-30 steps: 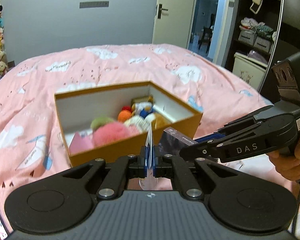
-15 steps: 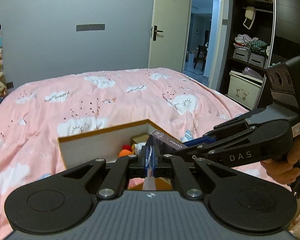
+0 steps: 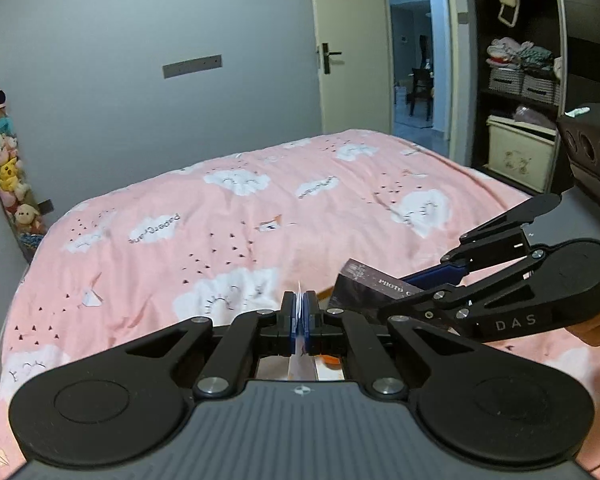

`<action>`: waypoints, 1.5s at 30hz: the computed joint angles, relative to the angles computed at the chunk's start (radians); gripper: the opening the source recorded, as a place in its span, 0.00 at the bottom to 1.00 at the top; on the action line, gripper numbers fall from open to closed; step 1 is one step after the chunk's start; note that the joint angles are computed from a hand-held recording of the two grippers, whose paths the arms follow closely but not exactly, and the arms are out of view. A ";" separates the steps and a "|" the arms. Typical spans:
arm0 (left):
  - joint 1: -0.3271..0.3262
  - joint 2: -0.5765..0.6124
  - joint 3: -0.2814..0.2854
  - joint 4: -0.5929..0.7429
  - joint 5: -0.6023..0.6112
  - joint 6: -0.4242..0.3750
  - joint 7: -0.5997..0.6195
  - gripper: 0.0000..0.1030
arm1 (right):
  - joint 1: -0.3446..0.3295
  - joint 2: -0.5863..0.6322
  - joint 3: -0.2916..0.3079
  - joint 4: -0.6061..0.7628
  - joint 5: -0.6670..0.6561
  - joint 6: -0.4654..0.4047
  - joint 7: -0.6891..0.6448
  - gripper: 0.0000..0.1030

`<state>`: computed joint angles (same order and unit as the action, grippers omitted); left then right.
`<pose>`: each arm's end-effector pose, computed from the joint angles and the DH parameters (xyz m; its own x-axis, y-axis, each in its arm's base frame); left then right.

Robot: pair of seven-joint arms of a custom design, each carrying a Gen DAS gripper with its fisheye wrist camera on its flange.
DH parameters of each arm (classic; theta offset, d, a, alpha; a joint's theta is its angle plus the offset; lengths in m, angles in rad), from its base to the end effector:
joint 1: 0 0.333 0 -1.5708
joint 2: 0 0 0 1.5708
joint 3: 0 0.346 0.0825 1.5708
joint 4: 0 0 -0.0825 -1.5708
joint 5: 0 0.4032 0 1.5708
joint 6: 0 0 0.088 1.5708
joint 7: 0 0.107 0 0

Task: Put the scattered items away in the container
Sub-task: 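Lift and carry both cards over orange box with both tools, then lower purple photo card into box and open right tool while left tool releases white card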

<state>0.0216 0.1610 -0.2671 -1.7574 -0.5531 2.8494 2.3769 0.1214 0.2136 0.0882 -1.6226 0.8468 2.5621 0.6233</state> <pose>0.6679 -0.1243 0.6031 -0.4927 -0.8643 -0.1012 -0.4341 0.3449 -0.8322 0.6883 0.1284 0.6013 0.6074 -0.7852 -0.1207 -0.5081 -0.2671 -0.8189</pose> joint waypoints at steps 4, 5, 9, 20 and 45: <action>0.004 0.062 -0.003 0.059 0.040 0.006 -0.030 0.03 | 0.008 0.090 -0.001 0.105 -0.059 -0.011 0.064 0.24; 0.009 0.078 -0.010 0.069 0.046 0.017 -0.031 0.03 | 0.008 0.110 0.002 0.126 -0.071 -0.014 0.081 0.24; 0.020 0.155 -0.028 0.115 0.111 0.032 -0.091 0.03 | 0.009 0.200 0.010 0.218 -0.136 -0.038 0.146 0.24; -0.034 0.323 0.053 0.229 0.428 0.005 -0.430 0.03 | 0.045 0.416 -0.003 0.438 -0.378 -0.097 0.288 0.24; -0.027 0.396 0.063 0.320 0.654 -0.141 -0.648 0.03 | 0.085 0.701 -0.010 0.844 -0.561 -0.351 0.360 0.25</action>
<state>-0.0055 0.5573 -0.2038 -1.4377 0.1010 2.7085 1.7290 0.2060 0.9148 0.0778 -0.7784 0.2857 2.2108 0.9833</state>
